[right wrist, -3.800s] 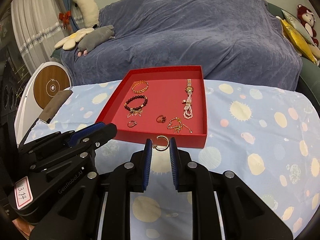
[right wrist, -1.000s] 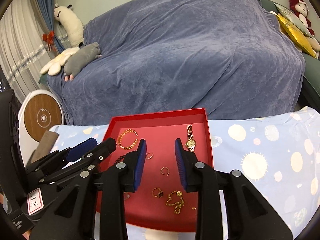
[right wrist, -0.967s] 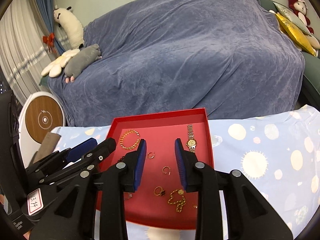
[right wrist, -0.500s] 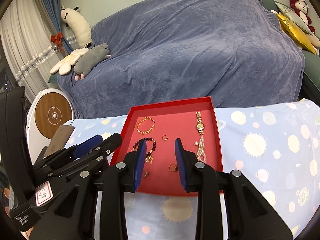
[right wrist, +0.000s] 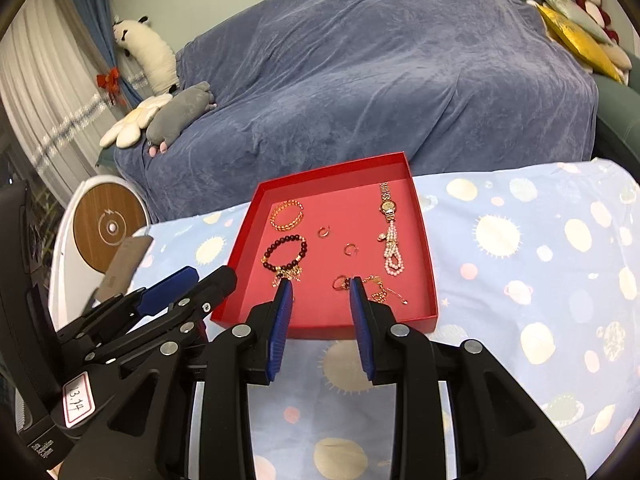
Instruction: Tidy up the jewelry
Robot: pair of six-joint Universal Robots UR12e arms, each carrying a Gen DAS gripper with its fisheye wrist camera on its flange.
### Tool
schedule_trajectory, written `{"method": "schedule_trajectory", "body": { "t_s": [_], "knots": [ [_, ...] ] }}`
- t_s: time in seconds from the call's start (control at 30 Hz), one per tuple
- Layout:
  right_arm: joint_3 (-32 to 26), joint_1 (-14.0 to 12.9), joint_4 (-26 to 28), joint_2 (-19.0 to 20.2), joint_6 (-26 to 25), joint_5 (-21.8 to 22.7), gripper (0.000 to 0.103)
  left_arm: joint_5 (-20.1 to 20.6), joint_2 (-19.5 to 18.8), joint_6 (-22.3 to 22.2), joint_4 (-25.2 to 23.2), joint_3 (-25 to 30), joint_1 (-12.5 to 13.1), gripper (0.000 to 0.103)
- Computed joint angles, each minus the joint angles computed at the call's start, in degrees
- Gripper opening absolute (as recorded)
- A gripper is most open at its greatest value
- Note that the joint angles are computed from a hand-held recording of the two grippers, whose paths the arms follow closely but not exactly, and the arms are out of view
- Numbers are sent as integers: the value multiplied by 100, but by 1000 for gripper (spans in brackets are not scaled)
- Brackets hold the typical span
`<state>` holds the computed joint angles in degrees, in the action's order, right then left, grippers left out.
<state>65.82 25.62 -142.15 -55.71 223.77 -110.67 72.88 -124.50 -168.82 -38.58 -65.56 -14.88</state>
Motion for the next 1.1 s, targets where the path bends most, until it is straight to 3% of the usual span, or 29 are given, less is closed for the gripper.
{"method": "schedule_trajectory", "body": {
  "t_s": [0.1,0.4,0.53,0.73,0.8,1.1],
  "knots": [
    [-10,56,70,6,-167,-163,32,64,72,38,16,-159,27,39],
    [123,54,224,-19,-278,10,32,79,86,-1,-32,-290,95,39],
    [189,42,240,-15,-275,30,40,50,38,-68,-78,-255,111,39],
    [279,-15,233,17,-163,107,46,196,-8,-65,-52,-260,58,56],
    [311,-31,202,28,-116,123,50,299,-5,-48,0,-299,34,67],
    [452,-51,301,1,-52,162,61,415,-55,73,-124,-292,-24,68]
  ]
}}
